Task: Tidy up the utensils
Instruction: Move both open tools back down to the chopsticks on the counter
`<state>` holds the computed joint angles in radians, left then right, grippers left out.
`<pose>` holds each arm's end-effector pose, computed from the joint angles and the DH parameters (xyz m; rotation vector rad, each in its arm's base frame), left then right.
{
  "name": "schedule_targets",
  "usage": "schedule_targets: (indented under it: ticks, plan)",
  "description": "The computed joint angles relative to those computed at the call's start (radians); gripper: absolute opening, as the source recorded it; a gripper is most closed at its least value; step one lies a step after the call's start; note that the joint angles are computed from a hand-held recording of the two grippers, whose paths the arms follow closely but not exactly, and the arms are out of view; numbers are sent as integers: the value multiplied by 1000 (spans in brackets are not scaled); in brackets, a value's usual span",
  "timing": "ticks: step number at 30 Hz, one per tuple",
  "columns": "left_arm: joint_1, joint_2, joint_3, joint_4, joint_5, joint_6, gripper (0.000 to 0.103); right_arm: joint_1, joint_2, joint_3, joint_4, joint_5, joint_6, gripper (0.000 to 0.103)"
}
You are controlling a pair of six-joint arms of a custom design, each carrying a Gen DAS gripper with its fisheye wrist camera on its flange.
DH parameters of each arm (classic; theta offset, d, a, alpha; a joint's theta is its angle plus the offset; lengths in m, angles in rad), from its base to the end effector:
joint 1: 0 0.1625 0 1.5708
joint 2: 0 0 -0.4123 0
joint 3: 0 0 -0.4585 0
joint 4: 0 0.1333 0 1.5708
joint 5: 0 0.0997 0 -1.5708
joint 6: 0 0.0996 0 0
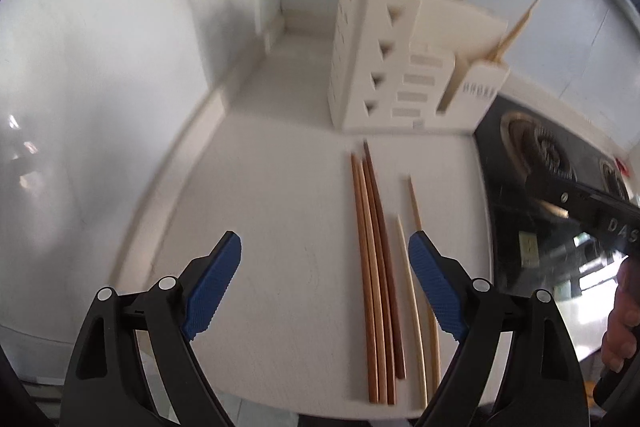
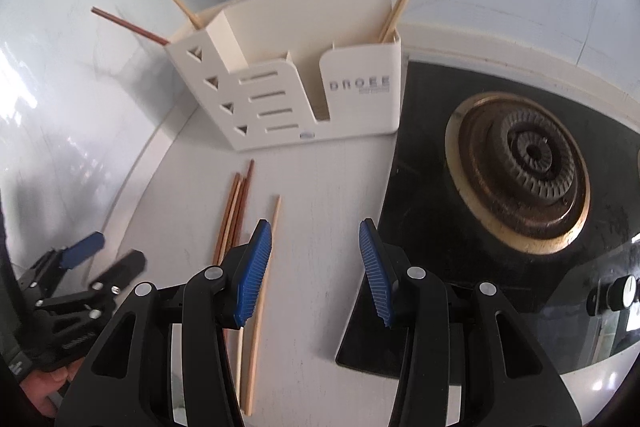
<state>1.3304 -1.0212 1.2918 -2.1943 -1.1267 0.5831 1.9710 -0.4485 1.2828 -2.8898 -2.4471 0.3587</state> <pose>-0.0151 -0.8013 0.3416 0.9535 2.4473 -0.3601 0.3630 -0.7123 -0.0083 -0.2216 -2.3362 0.9398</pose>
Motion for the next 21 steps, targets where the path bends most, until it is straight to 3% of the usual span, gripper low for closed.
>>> schedule_targets:
  ticks: [6,17,21]
  plan:
    - [11,58,-96,212,51,-134,85,-10,-6,-10,95,23,48,46]
    - [13,61,-87,250,107,-140,85,-23,7,-36,210,73,92,46]
    - [11,66,-94,277,116,-149,85,-28,19,-71,307,97,117,46]
